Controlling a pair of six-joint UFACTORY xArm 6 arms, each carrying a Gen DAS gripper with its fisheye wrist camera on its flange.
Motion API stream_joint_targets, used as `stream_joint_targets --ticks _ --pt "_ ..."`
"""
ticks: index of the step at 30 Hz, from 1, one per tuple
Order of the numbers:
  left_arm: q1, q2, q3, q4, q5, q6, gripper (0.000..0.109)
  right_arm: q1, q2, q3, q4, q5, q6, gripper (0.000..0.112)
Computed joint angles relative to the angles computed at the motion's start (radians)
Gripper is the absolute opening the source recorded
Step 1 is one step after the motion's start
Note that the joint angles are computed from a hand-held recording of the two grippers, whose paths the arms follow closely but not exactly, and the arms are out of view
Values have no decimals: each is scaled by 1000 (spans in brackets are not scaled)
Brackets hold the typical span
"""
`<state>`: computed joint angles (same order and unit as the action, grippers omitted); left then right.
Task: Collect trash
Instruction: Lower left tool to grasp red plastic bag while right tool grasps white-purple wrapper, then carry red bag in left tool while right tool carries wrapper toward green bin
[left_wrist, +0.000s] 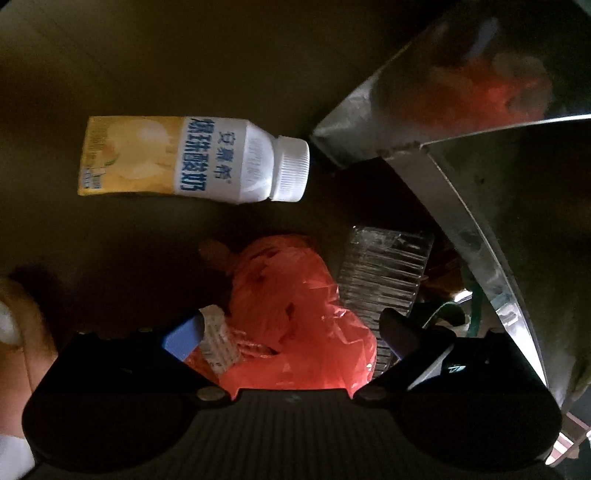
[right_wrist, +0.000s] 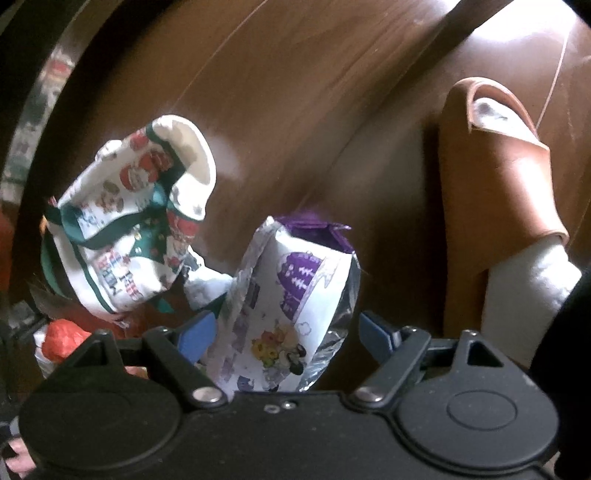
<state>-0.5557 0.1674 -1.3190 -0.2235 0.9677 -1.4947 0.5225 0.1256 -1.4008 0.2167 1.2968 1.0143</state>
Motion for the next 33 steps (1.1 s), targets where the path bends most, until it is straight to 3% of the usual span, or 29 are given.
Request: stream_joint_targets --ticks 3,5,11,14,16,17,18,25,33 --pt "6 11 -1 -26 -5 33 84 -3 8 1 3 -4 -19 81" --pt "8 8 9 -28 -19 36 82 -4 12 0 1 -4 -34 81" --pt "20 7 -8 -17 -7 63 61 6 18 5 -13 -8 -45 78" --pt "22 16 -18 -22 10 80 42 8 20 -1 -16 -5 -51 75" --pt "23 26 -35 -40 35 98 36 5 18 2 -13 -3 -65 62" --pt "21 26 -35 -44 34 101 35 4 23 -3 -3 8 -68 20" --pt "23 30 -38 -45 32 109 33 -3 30 -7 15 23 -61 10" --pt "22 32 -66 -49 71 148 24 3 25 -24 14 22 -77 1" --pt "4 -24 -107 -21 163 165 23 42 29 -182 -54 126 -122 0"
